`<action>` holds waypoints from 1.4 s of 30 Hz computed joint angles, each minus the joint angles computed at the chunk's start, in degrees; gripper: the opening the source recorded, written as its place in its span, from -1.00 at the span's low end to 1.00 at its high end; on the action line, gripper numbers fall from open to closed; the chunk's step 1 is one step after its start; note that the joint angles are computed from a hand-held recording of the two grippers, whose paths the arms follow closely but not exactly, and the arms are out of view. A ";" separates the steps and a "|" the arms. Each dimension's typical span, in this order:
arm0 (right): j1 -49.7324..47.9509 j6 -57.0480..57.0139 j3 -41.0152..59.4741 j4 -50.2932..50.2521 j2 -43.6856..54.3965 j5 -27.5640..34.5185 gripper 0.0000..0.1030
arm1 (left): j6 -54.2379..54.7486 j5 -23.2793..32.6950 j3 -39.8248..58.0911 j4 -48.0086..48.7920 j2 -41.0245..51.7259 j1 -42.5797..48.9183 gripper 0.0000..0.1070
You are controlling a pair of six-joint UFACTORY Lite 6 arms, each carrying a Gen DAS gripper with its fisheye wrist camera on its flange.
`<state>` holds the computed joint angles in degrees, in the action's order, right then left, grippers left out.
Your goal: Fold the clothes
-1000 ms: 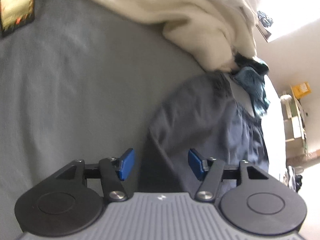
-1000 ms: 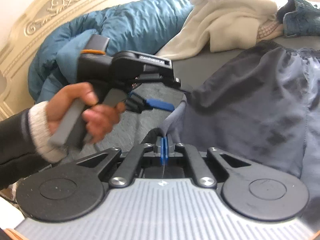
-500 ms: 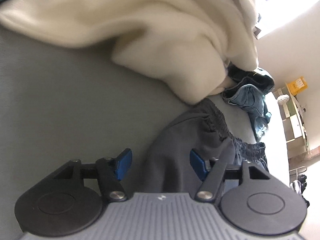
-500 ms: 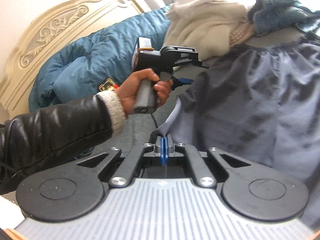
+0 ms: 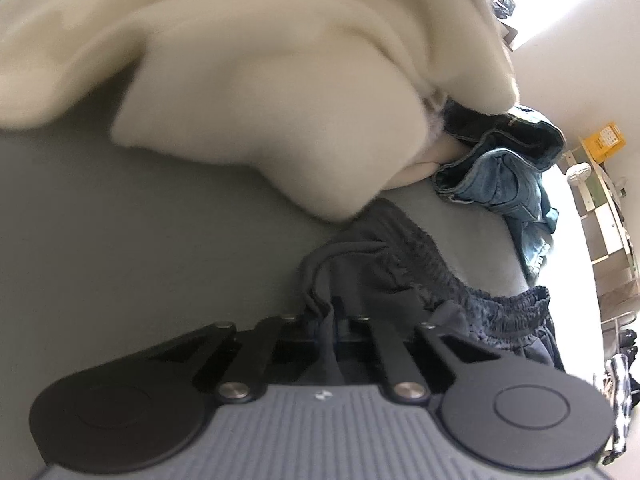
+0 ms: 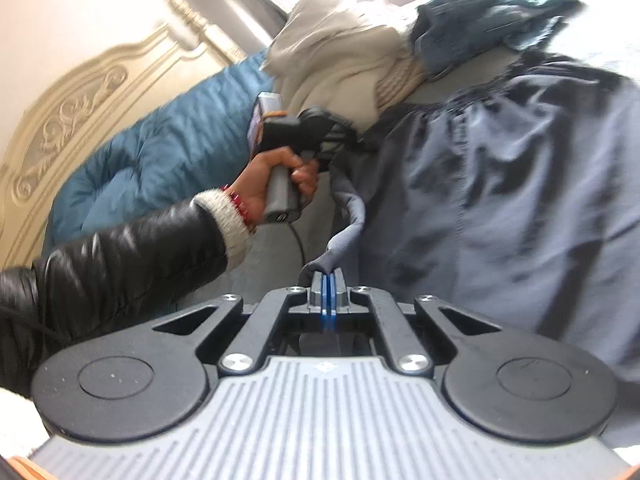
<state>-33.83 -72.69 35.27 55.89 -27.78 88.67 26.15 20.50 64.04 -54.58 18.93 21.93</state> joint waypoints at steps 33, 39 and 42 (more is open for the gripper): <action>-34.71 -5.37 26.54 -3.57 43.64 -13.35 -1.00 | -70.28 -8.92 32.88 60.76 19.15 -39.41 0.24; -33.54 -4.77 26.75 -2.45 44.39 -14.28 -1.00 | -38.69 -18.42 2.74 25.72 -4.58 -33.31 0.29; -32.92 -3.72 27.82 -2.12 44.96 -14.34 -1.00 | -20.73 -18.17 -9.79 8.45 -15.85 -32.50 0.29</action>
